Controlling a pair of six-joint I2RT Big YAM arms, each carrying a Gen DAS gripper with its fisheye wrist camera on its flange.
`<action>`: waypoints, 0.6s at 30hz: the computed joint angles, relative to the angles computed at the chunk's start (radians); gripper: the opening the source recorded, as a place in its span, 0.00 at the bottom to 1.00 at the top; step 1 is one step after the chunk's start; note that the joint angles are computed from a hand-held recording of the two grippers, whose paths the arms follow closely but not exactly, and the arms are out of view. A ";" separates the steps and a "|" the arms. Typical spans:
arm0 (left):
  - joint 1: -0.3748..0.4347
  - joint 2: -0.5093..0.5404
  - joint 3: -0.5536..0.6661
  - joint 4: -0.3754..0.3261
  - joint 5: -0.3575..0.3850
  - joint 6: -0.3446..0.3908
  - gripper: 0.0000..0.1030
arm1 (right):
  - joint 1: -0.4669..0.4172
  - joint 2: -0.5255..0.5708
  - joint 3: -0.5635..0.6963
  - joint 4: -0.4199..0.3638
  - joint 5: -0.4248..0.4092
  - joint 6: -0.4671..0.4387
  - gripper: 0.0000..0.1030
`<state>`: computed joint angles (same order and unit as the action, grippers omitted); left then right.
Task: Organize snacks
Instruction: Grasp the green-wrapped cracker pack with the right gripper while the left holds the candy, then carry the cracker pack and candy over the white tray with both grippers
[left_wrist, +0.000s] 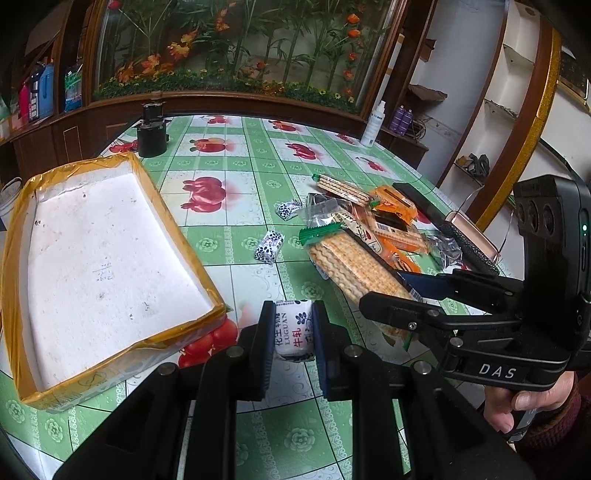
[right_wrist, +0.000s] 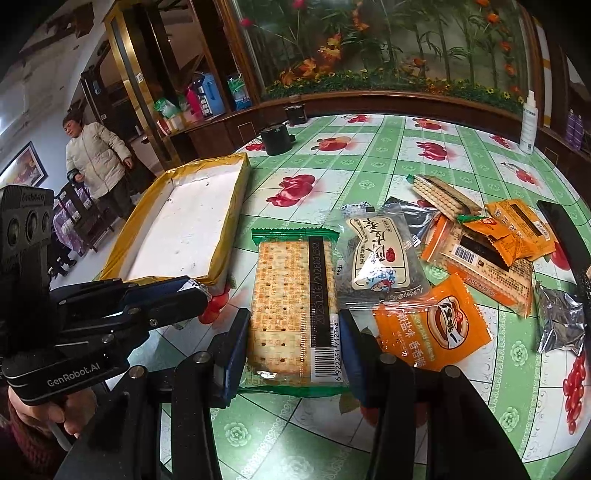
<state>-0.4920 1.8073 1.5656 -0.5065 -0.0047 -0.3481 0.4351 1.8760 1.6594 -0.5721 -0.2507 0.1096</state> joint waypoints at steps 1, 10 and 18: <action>0.001 -0.002 0.001 0.000 -0.001 0.000 0.18 | 0.000 0.000 0.000 0.000 -0.001 -0.001 0.49; 0.023 -0.025 -0.010 0.011 -0.001 -0.005 0.18 | 0.008 0.015 0.042 -0.027 -0.007 -0.011 0.49; 0.057 -0.042 -0.022 0.022 -0.001 -0.010 0.18 | 0.020 0.051 0.120 -0.073 -0.026 -0.022 0.49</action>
<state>-0.4353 1.7650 1.5437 -0.4847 -0.0054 -0.3583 0.4550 1.9273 1.7790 -0.6455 -0.2767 0.0878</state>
